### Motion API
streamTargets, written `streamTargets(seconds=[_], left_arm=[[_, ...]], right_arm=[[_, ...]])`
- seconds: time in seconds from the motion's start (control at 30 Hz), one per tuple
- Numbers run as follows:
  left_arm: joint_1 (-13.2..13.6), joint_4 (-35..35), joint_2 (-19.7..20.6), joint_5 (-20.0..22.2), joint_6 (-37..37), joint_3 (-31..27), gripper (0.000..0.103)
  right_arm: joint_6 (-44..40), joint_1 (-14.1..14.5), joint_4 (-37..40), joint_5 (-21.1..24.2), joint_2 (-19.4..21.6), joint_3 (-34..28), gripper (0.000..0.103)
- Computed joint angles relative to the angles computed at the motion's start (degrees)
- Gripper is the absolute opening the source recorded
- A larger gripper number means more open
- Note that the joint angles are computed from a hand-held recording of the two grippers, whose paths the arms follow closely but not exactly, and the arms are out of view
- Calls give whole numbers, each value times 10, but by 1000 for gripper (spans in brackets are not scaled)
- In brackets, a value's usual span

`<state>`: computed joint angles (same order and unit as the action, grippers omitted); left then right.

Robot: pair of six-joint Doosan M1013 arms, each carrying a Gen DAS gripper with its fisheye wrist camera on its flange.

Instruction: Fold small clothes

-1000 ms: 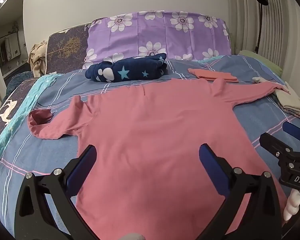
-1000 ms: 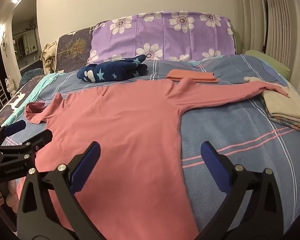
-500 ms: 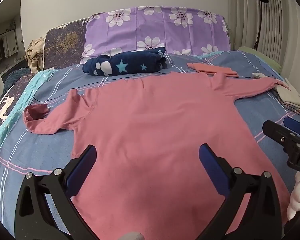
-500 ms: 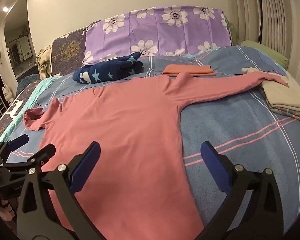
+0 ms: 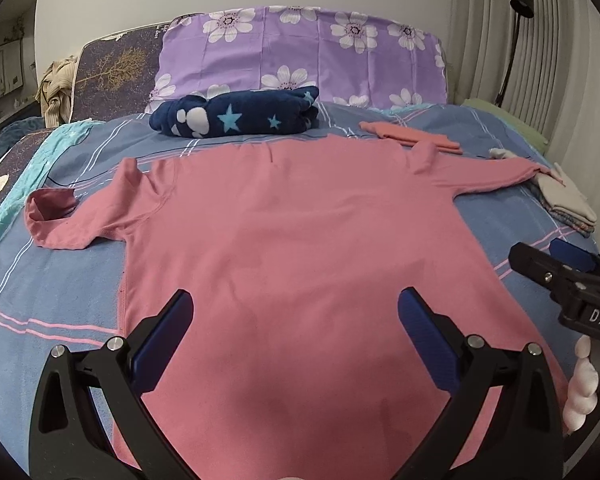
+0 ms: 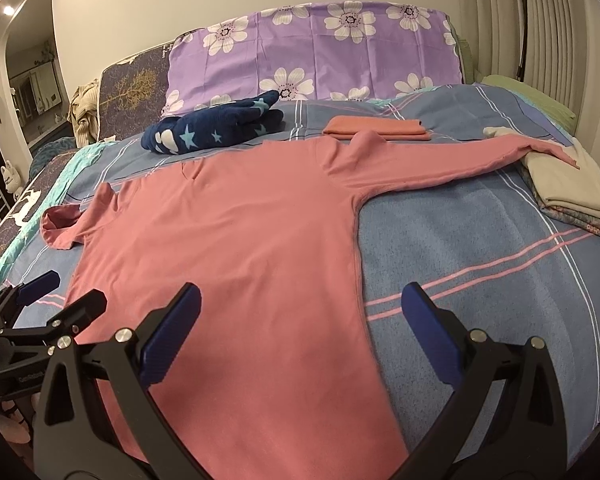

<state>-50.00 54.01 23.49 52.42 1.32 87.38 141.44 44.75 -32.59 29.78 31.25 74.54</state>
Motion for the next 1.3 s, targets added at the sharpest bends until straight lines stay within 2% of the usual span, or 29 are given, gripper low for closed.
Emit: streamTargets(seconds=[0.33, 0.53, 1.3], left_arm=[[-6, 14, -1, 23, -16, 2, 102], [-7, 32, -7, 2, -28, 11, 102], [-10, 36, -7, 3, -22, 12, 102]], right_arm=[[-12, 0, 10, 5, 2, 0, 101], [-26, 1, 21, 10, 3, -1, 101], [-57, 4, 49, 24, 8, -9, 101]])
